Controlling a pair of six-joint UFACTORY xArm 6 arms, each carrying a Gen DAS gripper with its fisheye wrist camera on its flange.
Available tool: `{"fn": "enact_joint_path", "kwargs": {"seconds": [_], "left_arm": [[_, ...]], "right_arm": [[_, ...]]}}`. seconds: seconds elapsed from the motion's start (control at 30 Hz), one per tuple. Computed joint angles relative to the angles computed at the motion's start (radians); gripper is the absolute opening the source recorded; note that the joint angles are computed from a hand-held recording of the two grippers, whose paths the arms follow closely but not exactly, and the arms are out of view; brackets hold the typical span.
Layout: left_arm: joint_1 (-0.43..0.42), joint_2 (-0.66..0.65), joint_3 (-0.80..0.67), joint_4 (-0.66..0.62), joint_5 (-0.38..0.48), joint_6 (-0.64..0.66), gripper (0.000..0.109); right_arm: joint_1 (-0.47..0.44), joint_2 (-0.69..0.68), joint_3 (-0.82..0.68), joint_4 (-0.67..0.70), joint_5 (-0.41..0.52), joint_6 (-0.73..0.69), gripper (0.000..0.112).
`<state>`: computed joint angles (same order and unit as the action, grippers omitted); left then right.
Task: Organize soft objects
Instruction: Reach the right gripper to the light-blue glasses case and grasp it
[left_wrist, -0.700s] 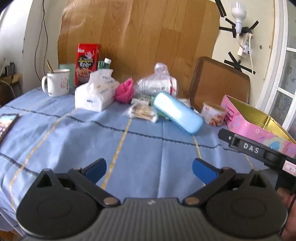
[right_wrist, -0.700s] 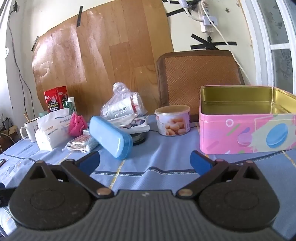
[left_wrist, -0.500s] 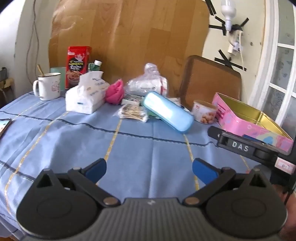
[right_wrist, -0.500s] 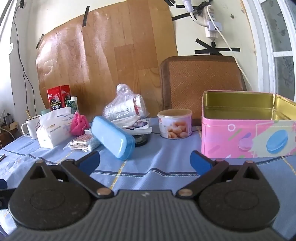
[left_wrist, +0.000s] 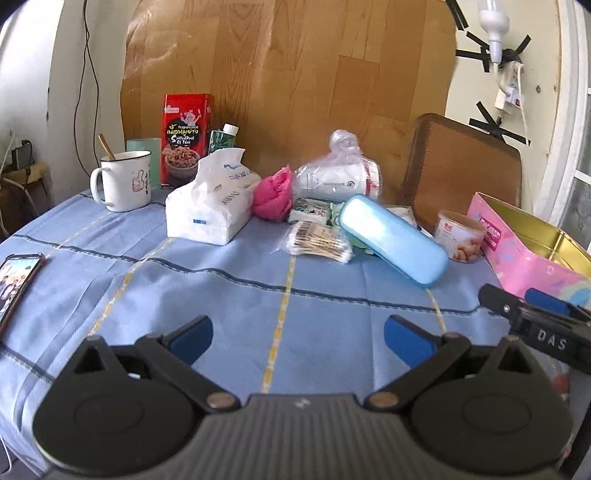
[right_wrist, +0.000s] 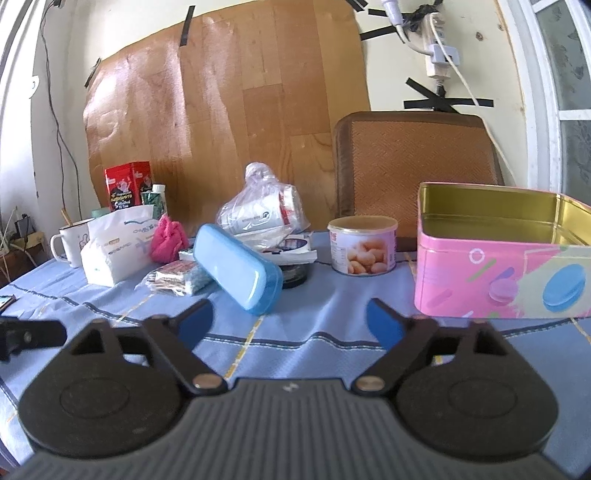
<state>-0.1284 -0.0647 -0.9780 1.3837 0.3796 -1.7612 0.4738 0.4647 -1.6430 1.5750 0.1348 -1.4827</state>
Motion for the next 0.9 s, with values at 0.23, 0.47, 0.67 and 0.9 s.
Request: {"fn": "enact_joint_path", "kwargs": {"seconds": [0.23,0.47,0.67,0.9], "left_arm": [[0.055,0.039,-0.055,0.003,-0.042,0.032,0.098],[0.08,0.058,-0.066,0.003,-0.073,0.06,0.102],[0.114,0.05,-0.044,-0.028,-0.131,0.097,0.102],[0.141,0.039,-0.021,-0.102,-0.217,0.166,0.102]], "right_arm": [[0.003,0.007,-0.01,-0.005,0.013,-0.012,0.062],[-0.005,0.024,-0.026,-0.175,0.037,0.148,0.062],[-0.049,0.128,-0.195,-0.442,0.23,0.383,0.062],[-0.066,0.3,-0.45,-0.684,0.372,0.603,0.073]]}}
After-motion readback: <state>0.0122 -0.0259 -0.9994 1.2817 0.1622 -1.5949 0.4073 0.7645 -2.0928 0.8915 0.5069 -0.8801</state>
